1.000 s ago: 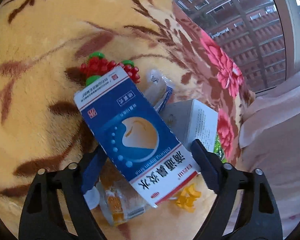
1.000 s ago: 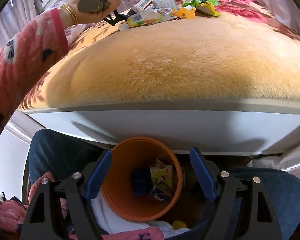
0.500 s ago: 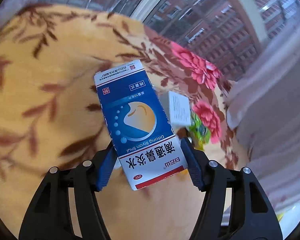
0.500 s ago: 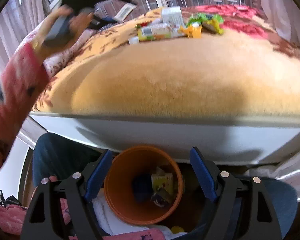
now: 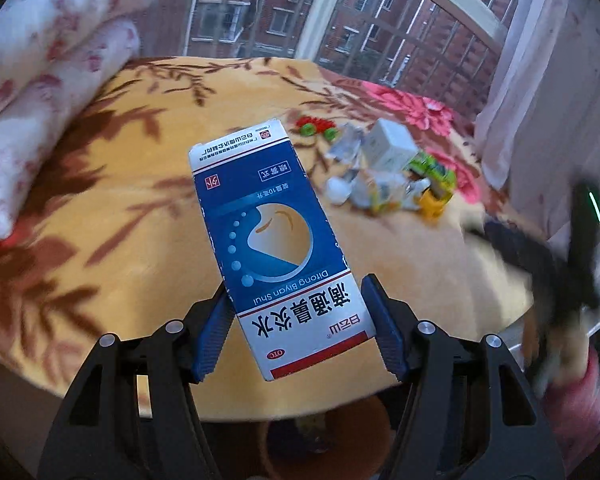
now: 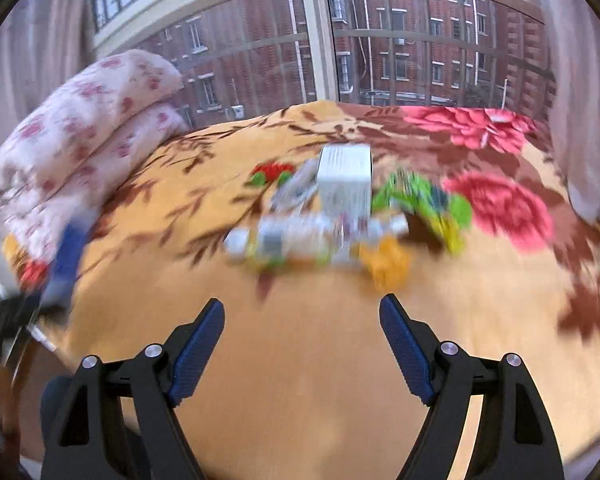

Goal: Collect trash
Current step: 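Grasp the white box with the right gripper while the left gripper holds the carton, then drop the carton and white box into the orange bucket with both grippers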

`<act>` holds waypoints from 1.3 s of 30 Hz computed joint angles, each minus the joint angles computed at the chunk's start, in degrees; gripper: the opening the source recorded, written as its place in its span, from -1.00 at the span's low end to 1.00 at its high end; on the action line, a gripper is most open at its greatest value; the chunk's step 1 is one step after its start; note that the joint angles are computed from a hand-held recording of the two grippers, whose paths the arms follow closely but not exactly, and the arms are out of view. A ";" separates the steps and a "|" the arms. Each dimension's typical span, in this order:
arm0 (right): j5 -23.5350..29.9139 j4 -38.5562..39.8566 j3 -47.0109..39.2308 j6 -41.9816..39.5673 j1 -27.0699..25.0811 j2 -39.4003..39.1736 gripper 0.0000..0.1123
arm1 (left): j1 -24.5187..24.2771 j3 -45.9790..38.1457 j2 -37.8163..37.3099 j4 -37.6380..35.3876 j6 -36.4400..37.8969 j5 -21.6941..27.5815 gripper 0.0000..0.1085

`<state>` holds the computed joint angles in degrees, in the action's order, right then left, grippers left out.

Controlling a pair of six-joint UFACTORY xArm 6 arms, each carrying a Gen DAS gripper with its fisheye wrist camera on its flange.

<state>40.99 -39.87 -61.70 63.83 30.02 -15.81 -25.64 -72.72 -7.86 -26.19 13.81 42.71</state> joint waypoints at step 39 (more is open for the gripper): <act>14.36 -3.08 0.49 4.93 14.47 -9.03 0.04 | -4.02 14.54 -15.59 4.07 4.93 0.85 0.14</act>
<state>55.35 -42.95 -61.21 68.76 44.49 -24.83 -29.66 -58.19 -23.45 -22.11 18.74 43.57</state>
